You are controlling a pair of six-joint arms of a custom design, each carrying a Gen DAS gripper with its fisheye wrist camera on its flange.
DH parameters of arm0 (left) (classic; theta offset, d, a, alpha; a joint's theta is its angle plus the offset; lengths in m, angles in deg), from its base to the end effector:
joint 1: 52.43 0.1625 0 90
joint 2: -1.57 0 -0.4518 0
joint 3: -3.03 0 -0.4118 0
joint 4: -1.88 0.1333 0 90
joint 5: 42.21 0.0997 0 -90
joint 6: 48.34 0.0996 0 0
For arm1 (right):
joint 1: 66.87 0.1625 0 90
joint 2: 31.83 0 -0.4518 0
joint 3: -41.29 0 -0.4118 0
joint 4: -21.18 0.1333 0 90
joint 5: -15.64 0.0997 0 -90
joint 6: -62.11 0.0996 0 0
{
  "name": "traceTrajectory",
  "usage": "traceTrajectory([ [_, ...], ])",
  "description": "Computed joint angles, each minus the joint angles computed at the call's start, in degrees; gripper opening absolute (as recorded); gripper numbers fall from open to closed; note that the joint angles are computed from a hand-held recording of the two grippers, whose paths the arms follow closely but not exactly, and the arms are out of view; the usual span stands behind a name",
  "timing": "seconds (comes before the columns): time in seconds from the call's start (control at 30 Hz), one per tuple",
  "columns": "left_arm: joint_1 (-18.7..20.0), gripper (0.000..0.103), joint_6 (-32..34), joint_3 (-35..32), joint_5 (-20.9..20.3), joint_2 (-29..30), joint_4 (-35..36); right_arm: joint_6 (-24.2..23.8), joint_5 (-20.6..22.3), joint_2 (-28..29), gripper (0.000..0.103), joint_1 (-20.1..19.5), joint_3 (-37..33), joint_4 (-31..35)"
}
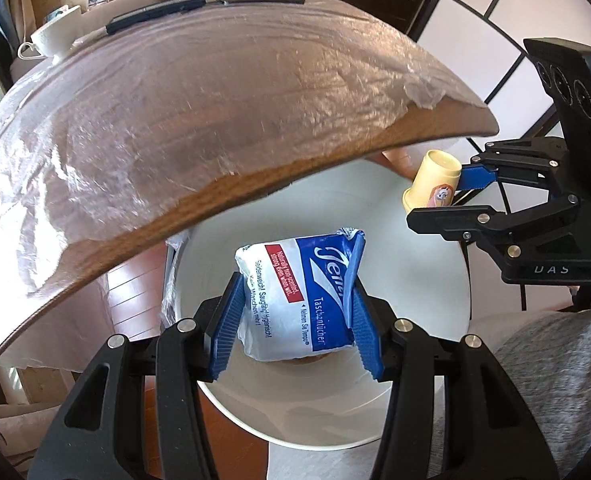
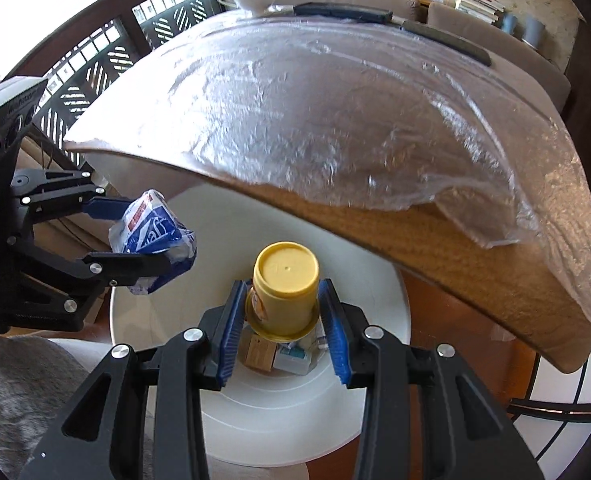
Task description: Collect trash
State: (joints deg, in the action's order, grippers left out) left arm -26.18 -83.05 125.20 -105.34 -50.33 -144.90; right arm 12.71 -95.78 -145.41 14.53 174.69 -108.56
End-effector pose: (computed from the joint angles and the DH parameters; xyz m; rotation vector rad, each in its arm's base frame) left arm -0.3642 -0.3784 0.0208 0.7362 2.5441 -0.2745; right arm 0.0462 -0.3428 0.3837 0.8397 -2.5100 0.1637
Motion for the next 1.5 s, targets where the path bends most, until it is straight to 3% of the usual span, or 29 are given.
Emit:
traceTrajectory([
  [0.7, 3.44, 0.052, 3.03, -0.56, -1.12, 4.37, -0.36, -1.83, -2.57, 2.08, 0.037, -1.59, 2.25, -2.02],
  [0.8, 3.65, 0.067, 2.72, -0.71, -0.66, 4.99, -0.31, -1.75, -2.69, 2.18, 0.037, -1.63, 1.81, -1.89],
  [0.83, 3.61, 0.078, 2.45, -0.65, -0.20, 5.12, -0.42, -1.62, -2.86, 2.44, 0.037, -1.53, 1.72, -2.23],
  [0.87, 3.64, 0.083, 2.28, -0.64, 0.33, 5.18, -0.22, -1.38, -3.02, 2.47, 0.037, -1.38, 1.84, -2.58],
  [0.93, 3.73, 0.083, 2.30, -0.79, 0.40, 5.26, 0.26, -0.78, -3.16, 2.74, 0.038, -1.37, 1.45, -2.24],
  [1.0, 3.80, 0.083, 2.04, -1.17, 0.17, 5.21, 1.61, -0.34, -3.27, 2.83, 0.041, -1.35, 0.89, -1.61],
  [1.07, 3.74, 0.083, 2.30, -1.11, -0.71, 4.61, 1.68, 0.21, -2.98, 2.75, 0.057, -1.21, 0.36, -0.48],
  [1.2, 2.43, 0.083, 3.21, -0.96, -1.61, 1.18, 2.13, 2.10, -0.10, 1.28, 0.067, 1.22, -3.44, 5.77],
  [1.27, 1.67, 0.083, 4.21, -1.06, -1.00, -1.13, 0.55, 1.98, 2.03, 0.59, 0.085, 2.39, -5.18, 6.06],
  [1.3, 1.29, 0.084, 4.59, -1.38, -0.13, -2.06, -0.47, 2.50, 3.45, 0.54, 0.089, 3.43, -6.20, 5.18],
  [1.37, 0.38, 0.102, 4.66, -2.22, 3.94, -3.12, -2.66, 4.75, 6.21, 1.53, 0.097, 5.01, -8.26, 2.16],
  [1.5, -0.44, 0.102, 5.18, -3.89, 15.37, -3.41, -7.75, 9.68, 9.62, 5.54, 0.099, 6.35, -11.66, -5.08],
])
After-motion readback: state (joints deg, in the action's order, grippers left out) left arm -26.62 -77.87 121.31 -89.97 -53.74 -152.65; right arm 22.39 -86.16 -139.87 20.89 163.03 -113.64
